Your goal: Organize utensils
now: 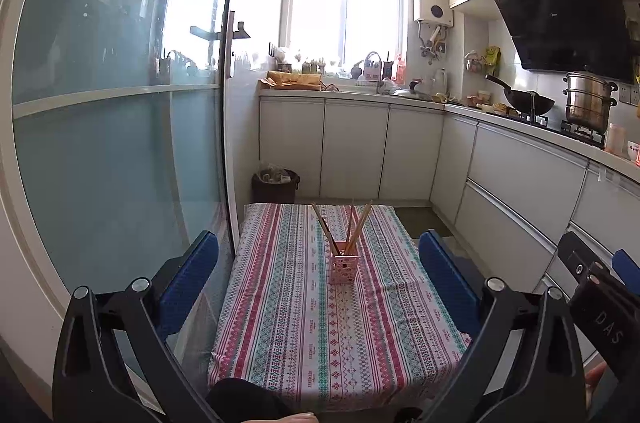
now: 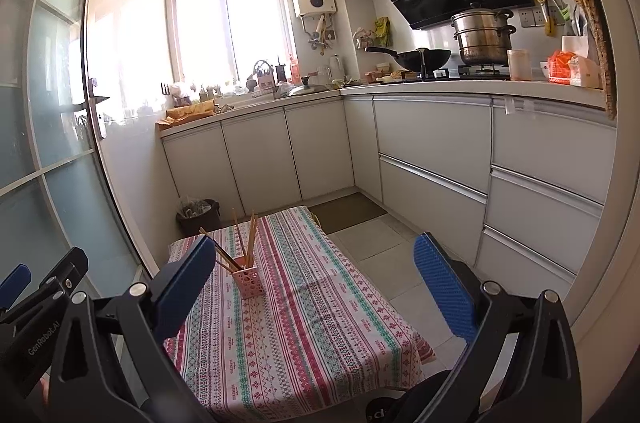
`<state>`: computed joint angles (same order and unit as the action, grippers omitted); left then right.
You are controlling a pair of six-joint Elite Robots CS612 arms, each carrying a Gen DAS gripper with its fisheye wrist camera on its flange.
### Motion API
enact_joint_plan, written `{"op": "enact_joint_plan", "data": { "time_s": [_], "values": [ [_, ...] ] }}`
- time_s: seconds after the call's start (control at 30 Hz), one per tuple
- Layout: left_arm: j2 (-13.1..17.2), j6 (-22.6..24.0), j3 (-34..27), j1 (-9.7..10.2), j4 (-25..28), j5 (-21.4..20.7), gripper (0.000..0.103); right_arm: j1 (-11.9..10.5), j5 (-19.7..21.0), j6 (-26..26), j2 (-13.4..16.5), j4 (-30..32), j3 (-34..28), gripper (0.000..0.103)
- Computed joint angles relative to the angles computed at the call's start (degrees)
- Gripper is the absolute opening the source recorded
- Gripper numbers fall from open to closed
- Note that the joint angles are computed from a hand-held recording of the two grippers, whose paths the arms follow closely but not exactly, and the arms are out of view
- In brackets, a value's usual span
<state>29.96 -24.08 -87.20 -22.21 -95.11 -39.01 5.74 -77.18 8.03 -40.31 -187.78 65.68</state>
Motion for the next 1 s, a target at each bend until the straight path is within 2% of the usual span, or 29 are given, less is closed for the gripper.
{"op": "enact_joint_plan", "data": {
  "time_s": [1.0],
  "values": [
    [-0.08, -0.75, -0.13, -0.06, 0.53, 0.52, 0.096, 0.24, 0.26, -0.99, -0.31, 0.71, 0.17, 0.097]
  ]
}}
